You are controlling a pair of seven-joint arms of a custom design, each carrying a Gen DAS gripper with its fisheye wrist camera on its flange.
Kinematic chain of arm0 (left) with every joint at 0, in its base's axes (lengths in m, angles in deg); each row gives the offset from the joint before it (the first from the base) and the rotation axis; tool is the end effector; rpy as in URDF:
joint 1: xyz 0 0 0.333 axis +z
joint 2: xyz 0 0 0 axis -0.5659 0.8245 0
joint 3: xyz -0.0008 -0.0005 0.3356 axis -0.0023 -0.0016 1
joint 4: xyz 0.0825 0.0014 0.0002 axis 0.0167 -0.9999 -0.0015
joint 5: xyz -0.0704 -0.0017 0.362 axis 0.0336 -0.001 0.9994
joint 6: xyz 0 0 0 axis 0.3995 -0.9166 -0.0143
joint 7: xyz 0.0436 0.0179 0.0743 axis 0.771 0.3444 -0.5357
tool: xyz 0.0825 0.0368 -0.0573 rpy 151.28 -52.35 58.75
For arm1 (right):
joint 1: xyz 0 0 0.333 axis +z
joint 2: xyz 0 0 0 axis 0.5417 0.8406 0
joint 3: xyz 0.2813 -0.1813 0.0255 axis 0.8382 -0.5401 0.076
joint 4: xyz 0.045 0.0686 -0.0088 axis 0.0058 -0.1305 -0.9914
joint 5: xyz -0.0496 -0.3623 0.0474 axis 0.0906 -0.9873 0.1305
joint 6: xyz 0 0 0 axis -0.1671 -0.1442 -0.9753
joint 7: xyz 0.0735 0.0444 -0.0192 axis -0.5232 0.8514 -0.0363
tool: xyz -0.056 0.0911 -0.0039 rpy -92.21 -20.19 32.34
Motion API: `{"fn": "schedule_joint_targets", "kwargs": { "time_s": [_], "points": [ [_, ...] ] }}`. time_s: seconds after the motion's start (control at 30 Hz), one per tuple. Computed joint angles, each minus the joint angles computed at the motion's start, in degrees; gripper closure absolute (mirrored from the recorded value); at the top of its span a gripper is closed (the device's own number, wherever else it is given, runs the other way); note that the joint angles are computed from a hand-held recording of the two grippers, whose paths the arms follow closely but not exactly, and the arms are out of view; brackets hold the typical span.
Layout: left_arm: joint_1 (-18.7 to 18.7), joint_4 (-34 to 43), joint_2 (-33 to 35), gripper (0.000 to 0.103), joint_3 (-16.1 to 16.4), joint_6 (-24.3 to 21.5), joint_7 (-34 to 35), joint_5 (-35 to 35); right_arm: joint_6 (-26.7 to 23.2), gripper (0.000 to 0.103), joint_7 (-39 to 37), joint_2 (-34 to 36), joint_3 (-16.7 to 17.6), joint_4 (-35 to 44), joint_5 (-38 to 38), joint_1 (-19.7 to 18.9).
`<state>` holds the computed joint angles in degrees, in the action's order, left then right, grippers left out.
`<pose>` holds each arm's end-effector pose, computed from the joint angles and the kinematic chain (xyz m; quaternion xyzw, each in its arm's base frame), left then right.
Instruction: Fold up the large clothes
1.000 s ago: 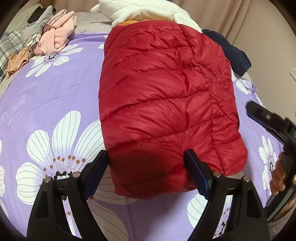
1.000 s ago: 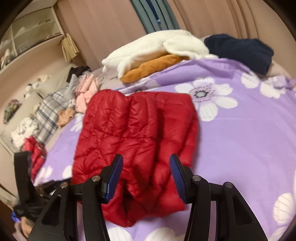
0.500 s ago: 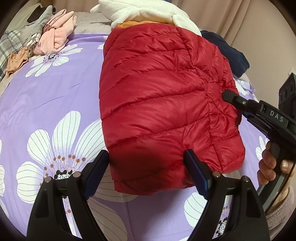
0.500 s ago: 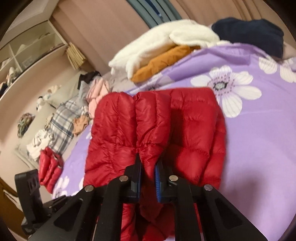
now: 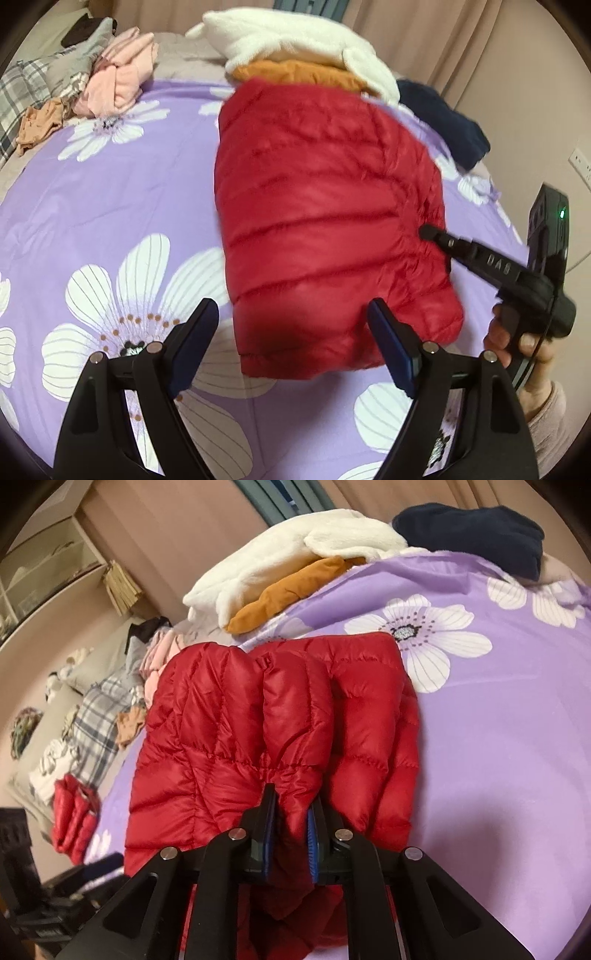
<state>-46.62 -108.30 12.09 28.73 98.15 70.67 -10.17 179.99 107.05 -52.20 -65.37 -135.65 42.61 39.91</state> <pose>0.6022 -0.1884 0.4852 -0.7504 0.5849 -0.2724 0.1436 0.6970 0.2514 0.4495 -0.7030 0.5873 0.0181 0.4007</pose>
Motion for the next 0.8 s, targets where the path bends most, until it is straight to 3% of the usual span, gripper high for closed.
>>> {"fn": "schedule_joint_targets", "kwargs": {
  "time_s": [0.1, 0.17, 0.2, 0.27, 0.33, 0.43, 0.5, 0.57, 0.73, 0.8],
  "points": [
    [-0.98, 1.53, 1.09, 0.022, 1.32, -0.38, -2.09, 3.8, 1.25, 0.081, 1.48, -1.33, -1.55, -1.17, -2.34, 1.44],
    [-0.33, 3.04, 2.61, 0.034, 0.59, -1.47, -0.32, 2.38, 3.33, 0.067, 2.79, -2.81, -2.66, -2.86, -4.4, 2.41],
    [0.14, 3.91, 3.45, 0.04, 0.01, -2.3, 1.23, 0.81, 4.79, 0.066, 2.91, -3.61, -2.73, -3.95, -5.05, 2.52],
    [-0.56, 4.58, 4.04, 0.041, 0.66, -2.86, 1.06, 1.2, 7.7, 0.065, 1.98, -5.17, -2.07, -6.16, -5.98, 2.12],
    [-1.16, 4.53, 3.97, 0.041, 1.16, -2.66, 0.6, 1.95, 10.07, 0.065, -0.71, -6.34, -0.15, -7.99, -5.94, 0.73],
    [-1.48, 4.23, 3.75, 0.041, 1.43, -2.6, 0.15, 2.41, 10.78, 0.065, -9.28, -7.45, 6.02, -10.08, -1.25, -3.8],
    [-1.5, 4.26, 3.77, 0.041, 1.45, -2.74, 0.1, 2.51, 10.98, 0.065, -13.16, -8.04, 7.03, -11.26, 0.37, -4.13],
    [-1.56, 4.42, 3.87, 0.041, 1.5, -2.95, 0.02, 2.72, 11.17, 0.065, -14.37, -8.06, 6.13, -11.56, 0.38, -2.87],
    [-1.81, 4.48, 3.98, 0.04, 1.52, -3.33, -0.26, 3.37, 6.77, 0.066, -6.95, -5.79, -0.69, -8.91, -6.13, 2.74],
    [-1.84, 4.57, 4.07, 0.04, 1.48, -3.59, -0.14, 3.47, 5.79, 0.066, -5.01, -5.56, -1.55, -8.73, -7.8, 3.39]
  ]
}}
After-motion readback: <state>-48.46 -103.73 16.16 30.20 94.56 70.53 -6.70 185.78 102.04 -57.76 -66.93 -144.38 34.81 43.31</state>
